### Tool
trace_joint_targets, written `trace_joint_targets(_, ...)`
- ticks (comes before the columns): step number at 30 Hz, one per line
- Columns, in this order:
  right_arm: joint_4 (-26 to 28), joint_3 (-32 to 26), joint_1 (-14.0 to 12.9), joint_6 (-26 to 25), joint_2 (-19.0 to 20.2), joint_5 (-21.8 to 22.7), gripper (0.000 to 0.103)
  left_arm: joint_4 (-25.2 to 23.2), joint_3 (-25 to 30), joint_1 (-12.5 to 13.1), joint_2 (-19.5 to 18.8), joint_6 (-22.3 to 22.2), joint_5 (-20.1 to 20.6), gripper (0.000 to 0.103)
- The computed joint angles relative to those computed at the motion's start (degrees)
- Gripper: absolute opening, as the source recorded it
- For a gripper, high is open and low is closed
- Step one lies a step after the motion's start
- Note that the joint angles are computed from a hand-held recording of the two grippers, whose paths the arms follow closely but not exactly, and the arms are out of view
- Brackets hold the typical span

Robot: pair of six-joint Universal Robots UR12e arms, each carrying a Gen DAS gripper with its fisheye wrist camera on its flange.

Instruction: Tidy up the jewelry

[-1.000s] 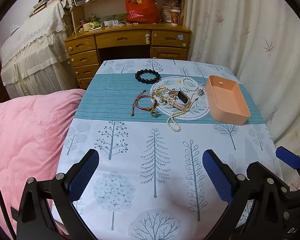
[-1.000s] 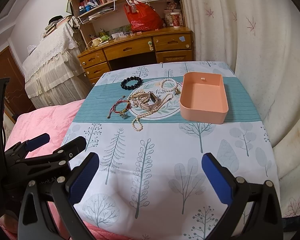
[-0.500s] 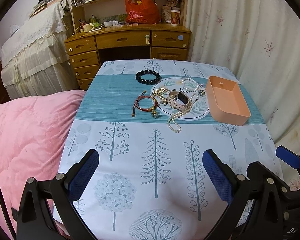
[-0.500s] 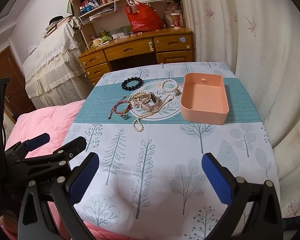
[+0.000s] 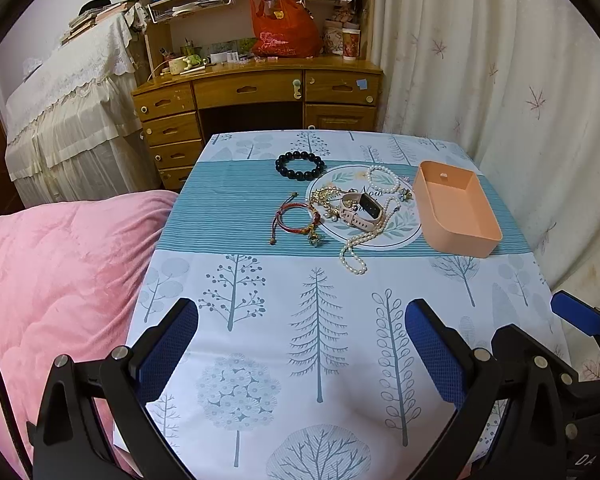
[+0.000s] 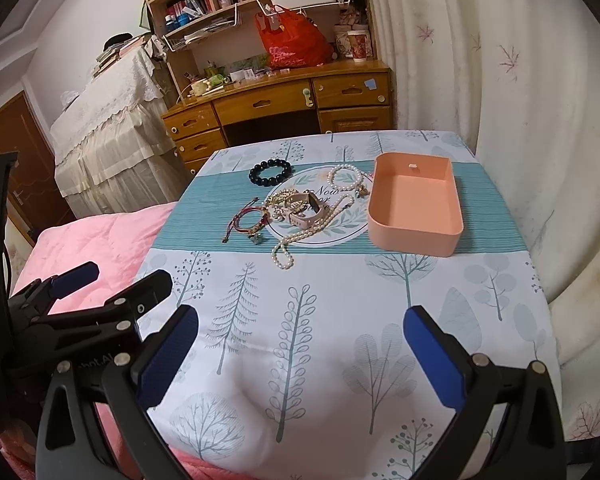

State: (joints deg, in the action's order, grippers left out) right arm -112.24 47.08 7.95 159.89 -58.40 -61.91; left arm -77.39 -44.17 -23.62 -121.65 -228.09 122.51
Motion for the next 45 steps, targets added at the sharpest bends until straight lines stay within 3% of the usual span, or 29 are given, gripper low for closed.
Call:
trace_joint_targets(8,-1.66,0.45,-0.05,-0.08,0.35,2.24,0.103,0.74,-1.91,0.53,1.16,0.15,0.32,0.102)
trace_joint_targets(13,-5.71,2.04,-0.02,0.2,0.81,3.46,0.103,3.54,-5.66,2.0,2.82,1.33,-2.0,0.102)
trace_joint_targets(18,-9.25,3.29,0.71,-2.26,2.07,2.92,0.103,5.26,-9.22,4.79,4.08,4.41,-8.67,0.102)
trace_joint_targets(23,-6.27,1.26,1.7,-4.05,4.53,1.78,0.103,7.59,-11.94,8.18,4.45,8.33,-18.56,0.102)
trace_joint_targets(29,-5.58,-1.18,2.96,-7.24,7.22,0.38,0.098,7.83,-10.98,10.56,2.4,14.26,-23.7,0.102)
trace_joint_targets(35,-4.6,-5.12,4.41,-13.17,10.15,-2.59,0.086,7.17,-7.87,12.36,-0.28,15.85,-29.22,0.101)
trace_joint_targets(38,0.24,-9.81,4.66,-13.1,12.76,-2.43,0.079,7.43,-4.97,12.48,-2.25,18.34,-29.22,0.092)
trace_joint_targets(43,7.28,-17.12,5.0,-10.86,16.78,-3.22,0.068,8.0,-1.31,12.85,-4.9,21.69,-32.48,0.06)
trace_joint_targets(45,6.7,-17.31,4.98,-10.43,17.02,-2.94,0.067,7.08,0.31,12.98,-5.98,22.6,-33.85,0.051)
